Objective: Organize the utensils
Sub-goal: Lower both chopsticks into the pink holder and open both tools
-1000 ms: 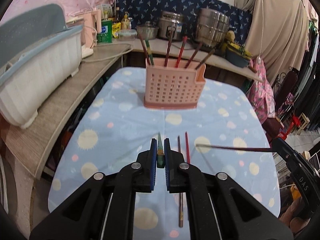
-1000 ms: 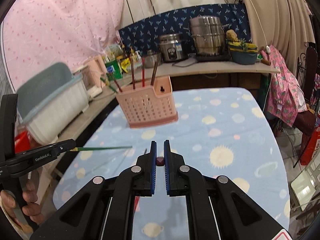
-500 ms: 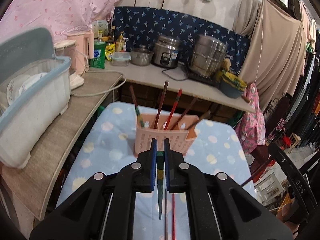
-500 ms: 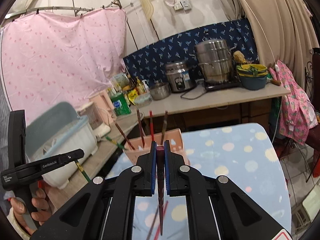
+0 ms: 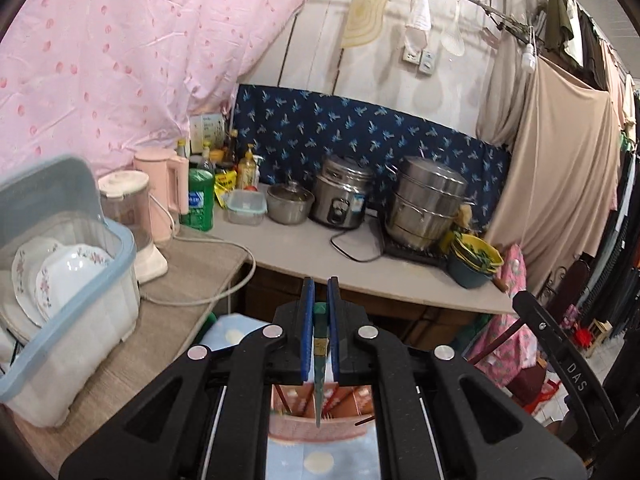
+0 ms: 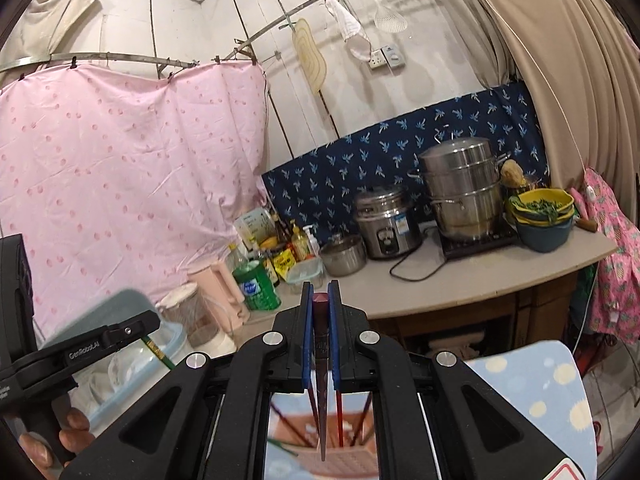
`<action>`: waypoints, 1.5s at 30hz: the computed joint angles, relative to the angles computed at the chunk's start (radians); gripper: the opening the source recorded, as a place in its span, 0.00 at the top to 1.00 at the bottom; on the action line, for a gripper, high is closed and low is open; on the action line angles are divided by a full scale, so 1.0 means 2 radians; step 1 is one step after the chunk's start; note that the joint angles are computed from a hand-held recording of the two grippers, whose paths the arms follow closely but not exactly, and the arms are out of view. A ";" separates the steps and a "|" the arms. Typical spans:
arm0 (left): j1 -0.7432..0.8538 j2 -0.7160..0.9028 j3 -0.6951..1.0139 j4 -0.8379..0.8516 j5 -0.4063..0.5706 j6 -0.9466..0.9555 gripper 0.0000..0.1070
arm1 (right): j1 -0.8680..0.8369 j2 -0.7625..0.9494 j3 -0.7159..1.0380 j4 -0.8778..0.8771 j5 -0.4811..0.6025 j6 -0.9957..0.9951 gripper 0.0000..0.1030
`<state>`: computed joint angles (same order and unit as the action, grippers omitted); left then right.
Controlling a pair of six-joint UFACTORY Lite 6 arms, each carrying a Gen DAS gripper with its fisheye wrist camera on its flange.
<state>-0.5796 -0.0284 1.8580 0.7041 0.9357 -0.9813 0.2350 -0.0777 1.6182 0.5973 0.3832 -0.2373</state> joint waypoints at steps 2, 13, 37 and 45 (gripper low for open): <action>0.023 0.020 0.015 -0.016 -0.013 0.014 0.94 | 0.007 0.037 0.038 -0.026 -0.005 0.027 0.94; 0.083 0.029 -0.086 -0.044 -0.091 0.013 0.94 | 0.023 0.112 0.006 -0.030 -0.036 0.024 0.94; 0.048 -0.021 -0.187 0.016 -0.082 -0.055 0.59 | 0.036 0.045 -0.092 -0.052 -0.059 0.030 0.73; -0.014 -0.066 -0.231 0.062 -0.030 -0.104 0.52 | 0.045 -0.043 -0.176 -0.082 -0.063 0.055 0.65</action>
